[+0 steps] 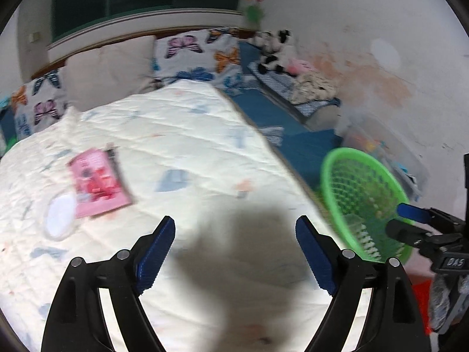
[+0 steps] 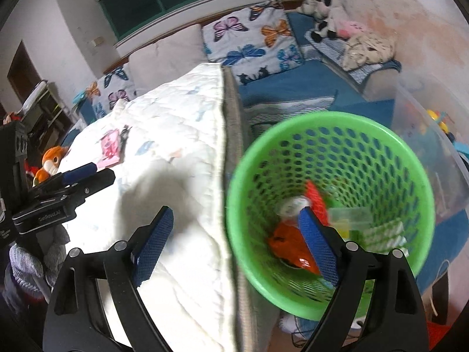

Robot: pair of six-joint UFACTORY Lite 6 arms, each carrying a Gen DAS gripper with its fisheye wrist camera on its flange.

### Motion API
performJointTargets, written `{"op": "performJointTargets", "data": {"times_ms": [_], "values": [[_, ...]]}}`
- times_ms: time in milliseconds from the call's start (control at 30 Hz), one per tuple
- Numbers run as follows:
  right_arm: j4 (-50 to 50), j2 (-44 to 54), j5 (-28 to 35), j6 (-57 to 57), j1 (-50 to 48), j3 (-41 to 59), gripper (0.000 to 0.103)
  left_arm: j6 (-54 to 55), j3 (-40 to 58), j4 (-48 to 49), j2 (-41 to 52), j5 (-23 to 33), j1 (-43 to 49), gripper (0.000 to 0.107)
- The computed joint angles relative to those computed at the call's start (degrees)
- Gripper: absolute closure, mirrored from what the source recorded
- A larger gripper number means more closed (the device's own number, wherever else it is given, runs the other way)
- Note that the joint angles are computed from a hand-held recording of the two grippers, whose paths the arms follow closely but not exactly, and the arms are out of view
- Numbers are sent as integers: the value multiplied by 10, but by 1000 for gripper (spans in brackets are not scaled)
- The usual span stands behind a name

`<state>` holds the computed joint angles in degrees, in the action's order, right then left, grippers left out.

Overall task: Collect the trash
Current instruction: 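Swing both tools back toward the pink packet and clear lid on the bed, then grasp the pink snack packet with the right tool while the left tool grasps the clear lid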

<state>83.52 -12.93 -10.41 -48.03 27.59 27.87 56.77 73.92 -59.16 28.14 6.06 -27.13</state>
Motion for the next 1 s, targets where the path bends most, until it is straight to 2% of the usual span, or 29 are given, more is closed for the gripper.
{"op": "performJointTargets", "data": {"times_ms": [67,200,267,367,600,800,1000], "values": [[-11,37,-2,11,15,35,16,5,-3,2,-2,-1,23,25],[-1,108,-6,1,44,107,16,144,-21,-105,-9,-14,87,21],[30,141,-5,-36,53,147,16,244,-25,-185,-8,-20,118,21],[91,199,-1,-110,64,215,16,265,-12,-186,8,-9,165,21],[252,333,10,-293,80,372,16,176,61,-43,76,30,264,18],[459,416,4,-516,88,478,16,79,146,94,153,53,286,18],[632,494,-19,-703,87,585,16,36,243,167,231,106,294,18]]}}
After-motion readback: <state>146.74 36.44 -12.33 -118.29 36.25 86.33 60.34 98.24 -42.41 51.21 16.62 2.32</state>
